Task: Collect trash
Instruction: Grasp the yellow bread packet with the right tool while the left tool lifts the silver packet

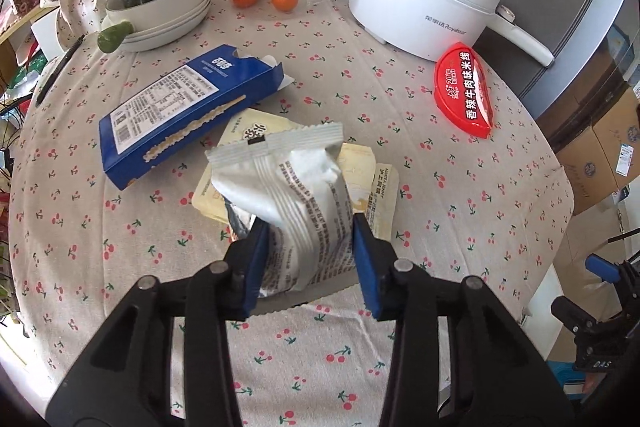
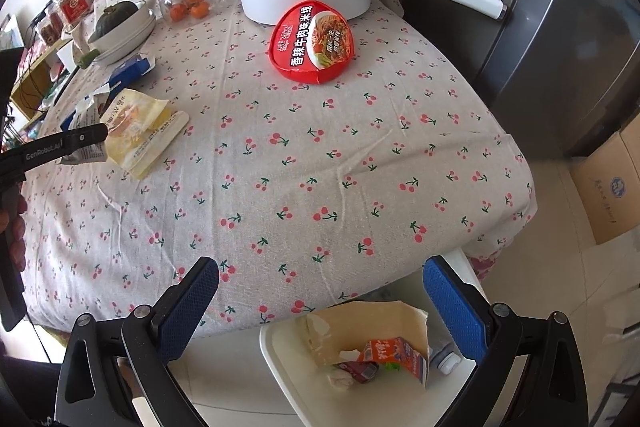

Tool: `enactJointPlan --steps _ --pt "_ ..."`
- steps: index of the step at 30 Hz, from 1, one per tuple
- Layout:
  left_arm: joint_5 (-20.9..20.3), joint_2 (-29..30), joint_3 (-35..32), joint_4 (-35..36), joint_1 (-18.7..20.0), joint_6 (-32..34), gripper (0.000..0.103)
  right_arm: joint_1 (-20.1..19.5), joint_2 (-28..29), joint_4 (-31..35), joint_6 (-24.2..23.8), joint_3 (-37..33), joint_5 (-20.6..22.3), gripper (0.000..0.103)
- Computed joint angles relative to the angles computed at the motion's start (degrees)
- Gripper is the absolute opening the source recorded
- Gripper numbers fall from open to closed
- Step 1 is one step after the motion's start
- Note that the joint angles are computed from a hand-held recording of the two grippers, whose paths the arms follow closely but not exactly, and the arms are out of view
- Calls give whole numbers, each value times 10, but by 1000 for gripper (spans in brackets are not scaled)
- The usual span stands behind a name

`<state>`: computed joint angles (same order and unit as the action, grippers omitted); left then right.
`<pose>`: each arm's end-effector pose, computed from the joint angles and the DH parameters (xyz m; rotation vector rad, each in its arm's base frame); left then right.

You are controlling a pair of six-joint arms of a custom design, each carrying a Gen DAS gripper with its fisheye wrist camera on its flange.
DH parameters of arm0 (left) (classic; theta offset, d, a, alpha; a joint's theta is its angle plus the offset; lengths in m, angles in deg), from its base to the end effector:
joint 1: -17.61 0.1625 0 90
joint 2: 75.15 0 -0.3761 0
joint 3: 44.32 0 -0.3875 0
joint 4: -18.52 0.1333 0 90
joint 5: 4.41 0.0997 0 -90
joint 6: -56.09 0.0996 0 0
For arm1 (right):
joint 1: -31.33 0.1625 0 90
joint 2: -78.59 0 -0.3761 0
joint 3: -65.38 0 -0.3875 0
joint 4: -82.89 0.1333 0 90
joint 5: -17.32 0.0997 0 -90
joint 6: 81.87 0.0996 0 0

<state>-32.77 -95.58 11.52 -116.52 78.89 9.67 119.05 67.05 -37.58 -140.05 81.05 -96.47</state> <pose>-0.1784 -0.7854 0.0393 -0.4488 2.1620 -0.9494 0.0578 -0.8878 0.1724 1.0831 -2.3091 0.2449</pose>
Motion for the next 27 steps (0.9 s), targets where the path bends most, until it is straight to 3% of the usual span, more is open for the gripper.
enactJointPlan --steps 14,20,24,27 --pt "-5 -105 213 -171 -34 29 42 13 -35 -26 -8 129 65 103" --pt "-6 -147 283 -211 -34 15 43 27 -31 -92 -56 196 68 102" --pt "-8 -169 319 -225 -32 3 42 35 -34 -180 -122 257 92 102" --pt "-12 -177 335 -230 -31 0 43 41 -18 -230 -160 265 93 99"
